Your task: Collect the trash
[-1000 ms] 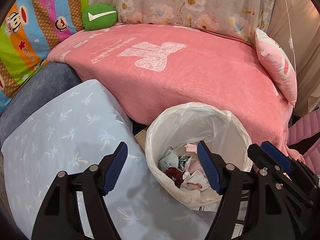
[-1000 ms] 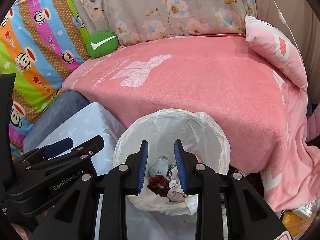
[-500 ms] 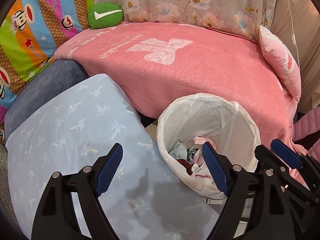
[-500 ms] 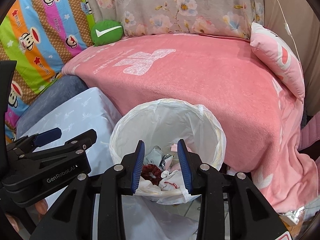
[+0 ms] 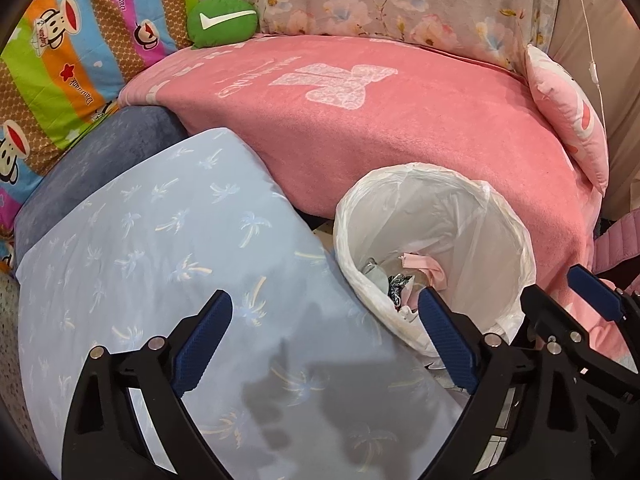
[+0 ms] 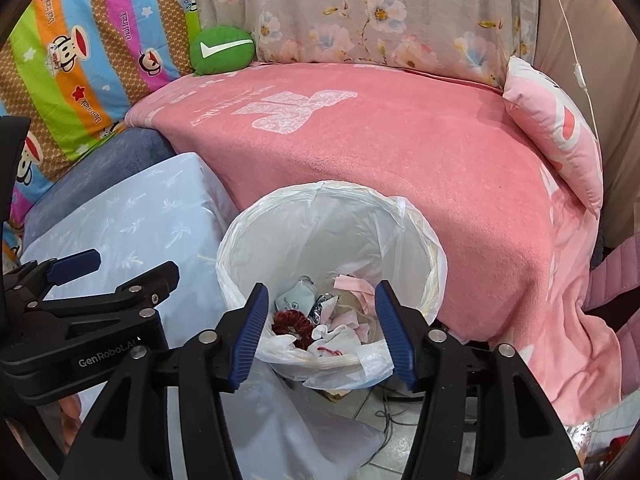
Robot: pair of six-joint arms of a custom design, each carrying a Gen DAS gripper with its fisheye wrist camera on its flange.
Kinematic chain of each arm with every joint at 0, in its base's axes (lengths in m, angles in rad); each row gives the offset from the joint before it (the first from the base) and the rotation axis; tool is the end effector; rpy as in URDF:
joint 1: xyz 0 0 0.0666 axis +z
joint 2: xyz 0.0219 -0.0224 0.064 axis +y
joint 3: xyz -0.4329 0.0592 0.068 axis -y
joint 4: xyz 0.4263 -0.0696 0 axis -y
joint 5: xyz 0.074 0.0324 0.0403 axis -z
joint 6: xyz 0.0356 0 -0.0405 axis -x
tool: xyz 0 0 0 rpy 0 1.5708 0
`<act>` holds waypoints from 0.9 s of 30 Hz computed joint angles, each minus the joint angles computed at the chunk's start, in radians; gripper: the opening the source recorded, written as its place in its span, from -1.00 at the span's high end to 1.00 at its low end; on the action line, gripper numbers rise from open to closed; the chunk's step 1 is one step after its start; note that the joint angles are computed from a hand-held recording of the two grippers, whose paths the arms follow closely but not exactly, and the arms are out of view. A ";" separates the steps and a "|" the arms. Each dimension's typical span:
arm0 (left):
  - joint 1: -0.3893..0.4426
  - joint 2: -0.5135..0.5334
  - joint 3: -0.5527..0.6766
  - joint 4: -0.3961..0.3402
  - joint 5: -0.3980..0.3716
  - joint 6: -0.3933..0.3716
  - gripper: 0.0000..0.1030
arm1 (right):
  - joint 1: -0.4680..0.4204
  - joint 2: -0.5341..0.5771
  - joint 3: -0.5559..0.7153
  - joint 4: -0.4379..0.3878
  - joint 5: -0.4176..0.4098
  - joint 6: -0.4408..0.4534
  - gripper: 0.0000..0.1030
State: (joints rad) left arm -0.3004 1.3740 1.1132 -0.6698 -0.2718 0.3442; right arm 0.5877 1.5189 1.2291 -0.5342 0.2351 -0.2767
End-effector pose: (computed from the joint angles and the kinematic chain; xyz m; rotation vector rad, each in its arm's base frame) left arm 0.4616 -0.1334 0.3715 -0.1648 2.4490 0.0606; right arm 0.4621 0.2974 0.3648 -0.2584 2.3555 0.1346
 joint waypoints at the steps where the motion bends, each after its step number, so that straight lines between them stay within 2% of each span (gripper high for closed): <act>1: 0.000 -0.002 -0.003 0.000 -0.003 0.001 -0.76 | 0.000 -0.001 -0.003 0.001 0.001 0.000 -0.17; 14: -0.007 -0.028 -0.033 -0.013 -0.063 0.004 -0.76 | 0.017 -0.023 -0.028 0.012 0.034 -0.001 -0.43; 19: -0.010 -0.033 -0.035 -0.021 -0.079 0.015 -0.76 | 0.022 -0.033 -0.036 0.016 0.051 0.003 -0.62; 27: -0.020 -0.045 -0.039 -0.026 -0.111 0.022 -0.81 | 0.024 -0.045 -0.043 0.006 0.062 -0.001 -0.66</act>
